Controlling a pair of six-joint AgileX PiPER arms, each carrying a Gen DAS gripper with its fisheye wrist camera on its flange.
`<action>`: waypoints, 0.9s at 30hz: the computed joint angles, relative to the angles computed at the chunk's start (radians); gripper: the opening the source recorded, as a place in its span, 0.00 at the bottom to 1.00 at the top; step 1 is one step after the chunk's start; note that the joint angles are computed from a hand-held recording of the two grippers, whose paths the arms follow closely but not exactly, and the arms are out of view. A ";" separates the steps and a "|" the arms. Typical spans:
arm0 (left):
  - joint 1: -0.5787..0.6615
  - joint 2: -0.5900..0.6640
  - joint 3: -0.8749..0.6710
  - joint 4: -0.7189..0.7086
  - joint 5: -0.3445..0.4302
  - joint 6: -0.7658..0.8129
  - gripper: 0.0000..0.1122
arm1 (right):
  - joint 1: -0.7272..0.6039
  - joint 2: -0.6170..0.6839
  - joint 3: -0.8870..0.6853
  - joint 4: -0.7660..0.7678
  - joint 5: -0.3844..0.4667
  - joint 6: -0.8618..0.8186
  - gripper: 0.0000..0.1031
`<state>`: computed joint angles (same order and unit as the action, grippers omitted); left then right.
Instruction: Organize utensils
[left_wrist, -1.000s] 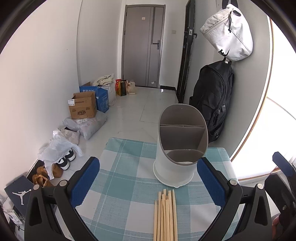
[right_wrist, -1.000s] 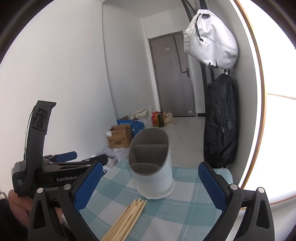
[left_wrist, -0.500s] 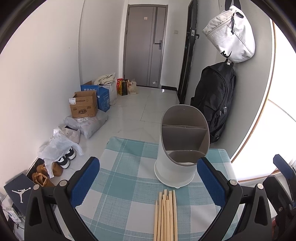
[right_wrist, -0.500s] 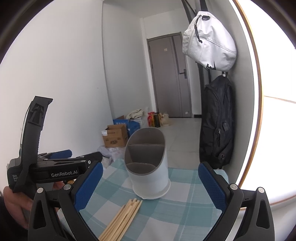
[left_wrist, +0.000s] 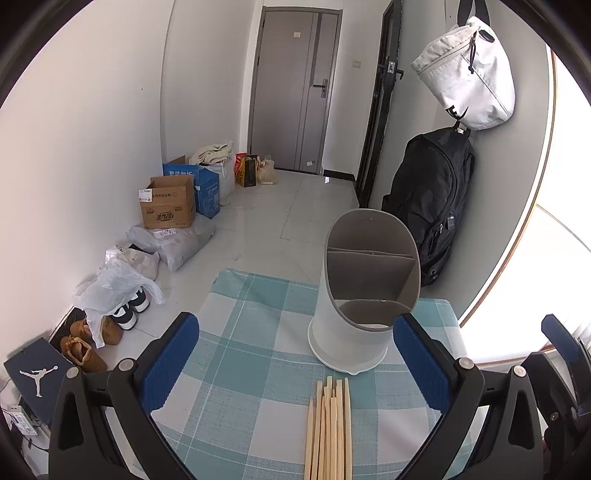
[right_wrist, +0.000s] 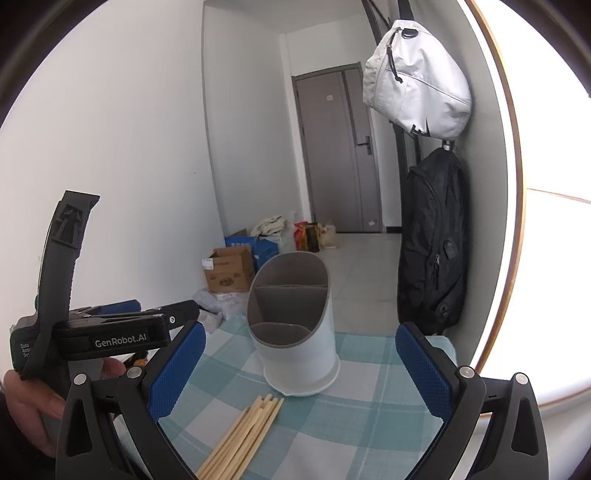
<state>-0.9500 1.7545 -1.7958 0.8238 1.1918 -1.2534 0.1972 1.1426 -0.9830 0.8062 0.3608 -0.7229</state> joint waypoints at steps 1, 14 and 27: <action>0.001 0.000 0.000 -0.001 -0.003 0.000 0.91 | -0.002 0.001 0.000 0.003 0.002 -0.002 1.00; 0.008 -0.003 0.008 -0.005 -0.006 -0.002 0.91 | -0.001 -0.002 0.007 0.015 -0.005 -0.014 1.00; 0.012 -0.010 0.022 -0.023 -0.014 0.001 0.91 | 0.019 0.002 0.000 -0.080 -0.007 0.069 1.00</action>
